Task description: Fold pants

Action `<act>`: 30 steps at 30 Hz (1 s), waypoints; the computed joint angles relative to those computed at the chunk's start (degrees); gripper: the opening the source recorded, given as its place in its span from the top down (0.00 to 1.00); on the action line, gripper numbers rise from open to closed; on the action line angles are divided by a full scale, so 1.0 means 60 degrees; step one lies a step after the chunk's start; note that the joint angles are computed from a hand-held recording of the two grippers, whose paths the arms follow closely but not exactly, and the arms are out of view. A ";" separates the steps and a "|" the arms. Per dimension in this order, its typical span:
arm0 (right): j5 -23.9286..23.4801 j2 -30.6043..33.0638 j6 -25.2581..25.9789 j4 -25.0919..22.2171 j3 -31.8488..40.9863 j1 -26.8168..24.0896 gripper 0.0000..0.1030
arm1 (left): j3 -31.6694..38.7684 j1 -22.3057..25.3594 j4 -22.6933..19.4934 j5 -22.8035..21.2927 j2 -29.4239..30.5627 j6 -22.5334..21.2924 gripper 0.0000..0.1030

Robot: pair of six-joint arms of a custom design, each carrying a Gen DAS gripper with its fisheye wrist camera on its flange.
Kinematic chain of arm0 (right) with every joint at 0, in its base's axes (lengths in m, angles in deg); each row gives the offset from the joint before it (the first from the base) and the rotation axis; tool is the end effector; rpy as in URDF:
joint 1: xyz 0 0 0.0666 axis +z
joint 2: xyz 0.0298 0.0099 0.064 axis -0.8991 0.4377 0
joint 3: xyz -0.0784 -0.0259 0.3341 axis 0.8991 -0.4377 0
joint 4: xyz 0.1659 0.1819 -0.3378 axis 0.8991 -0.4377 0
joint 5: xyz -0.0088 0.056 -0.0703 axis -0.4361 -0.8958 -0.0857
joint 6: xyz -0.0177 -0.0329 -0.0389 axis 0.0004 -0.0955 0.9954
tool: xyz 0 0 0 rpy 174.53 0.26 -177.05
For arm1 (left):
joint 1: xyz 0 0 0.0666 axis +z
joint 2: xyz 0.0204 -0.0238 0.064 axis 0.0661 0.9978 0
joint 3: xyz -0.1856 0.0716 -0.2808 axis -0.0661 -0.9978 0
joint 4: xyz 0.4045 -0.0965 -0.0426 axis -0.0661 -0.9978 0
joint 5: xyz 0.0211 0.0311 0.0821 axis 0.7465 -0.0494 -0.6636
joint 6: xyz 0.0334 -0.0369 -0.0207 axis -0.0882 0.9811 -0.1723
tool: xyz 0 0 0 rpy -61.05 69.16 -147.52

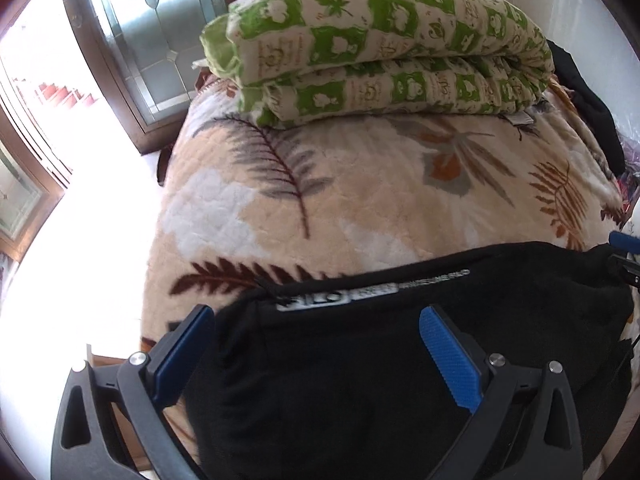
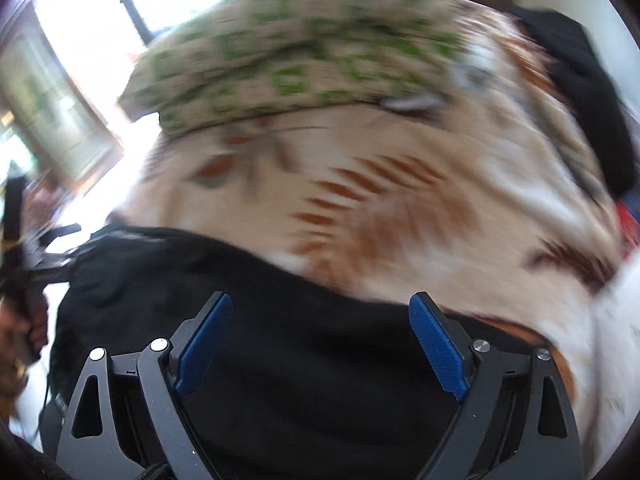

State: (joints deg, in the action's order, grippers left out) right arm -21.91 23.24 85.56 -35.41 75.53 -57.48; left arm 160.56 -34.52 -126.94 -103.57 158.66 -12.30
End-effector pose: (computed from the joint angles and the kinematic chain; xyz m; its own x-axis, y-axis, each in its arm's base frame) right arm 0.5466 0.0772 0.3416 -0.7345 -0.4630 -0.4961 -0.6139 0.7649 0.1951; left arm 0.4273 -0.3175 0.3294 -0.8309 -0.2605 -0.4917 -0.3376 0.9384 0.0733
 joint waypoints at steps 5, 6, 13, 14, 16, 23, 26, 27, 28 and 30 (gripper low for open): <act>-0.0031 0.0351 0.1006 -0.0101 0.0271 0.1005 0.12 | -0.1156 0.0400 0.0152 0.0082 -0.1031 -0.0495 0.00; 0.0091 0.0447 0.1157 -0.0067 0.0337 0.1163 0.12 | -0.1425 0.0499 0.0234 0.0153 -0.1255 -0.0503 0.00; 0.0897 0.1294 0.1849 -0.0233 0.1003 0.1673 0.12 | -0.3178 0.1203 0.1533 0.1300 -0.2408 -0.0397 0.00; 0.0954 0.1365 0.1874 -0.0286 0.1051 0.1685 0.12 | -0.3344 0.1290 0.1767 0.1569 -0.2426 -0.0350 0.00; 0.1262 0.1719 0.1982 -0.0468 0.1296 0.1757 0.12 | -0.3438 0.1395 0.1988 0.1907 -0.2239 -0.0328 0.00; 0.0996 0.1774 0.2922 -0.0849 0.1481 0.1787 0.77 | -0.3596 0.1187 0.2765 0.1853 -0.2366 -0.0600 0.29; 0.1118 0.2001 0.3570 -0.1641 0.1955 0.1818 0.87 | -0.3384 0.1100 0.2679 0.1944 -0.2430 -0.0778 0.60; 0.1164 0.1956 0.3669 -0.1671 0.1922 0.1833 0.88 | -0.3409 0.1086 0.2696 0.1930 -0.2515 -0.0750 0.64; 0.1180 0.1894 0.3710 -0.1665 0.1897 0.1843 0.89 | -0.3404 0.1045 0.2700 0.1854 -0.2577 -0.0768 0.66; 0.0992 0.1746 0.3691 -0.1596 0.1806 0.1811 0.90 | -0.3462 0.0977 0.2796 0.1695 -0.2768 -0.0854 0.73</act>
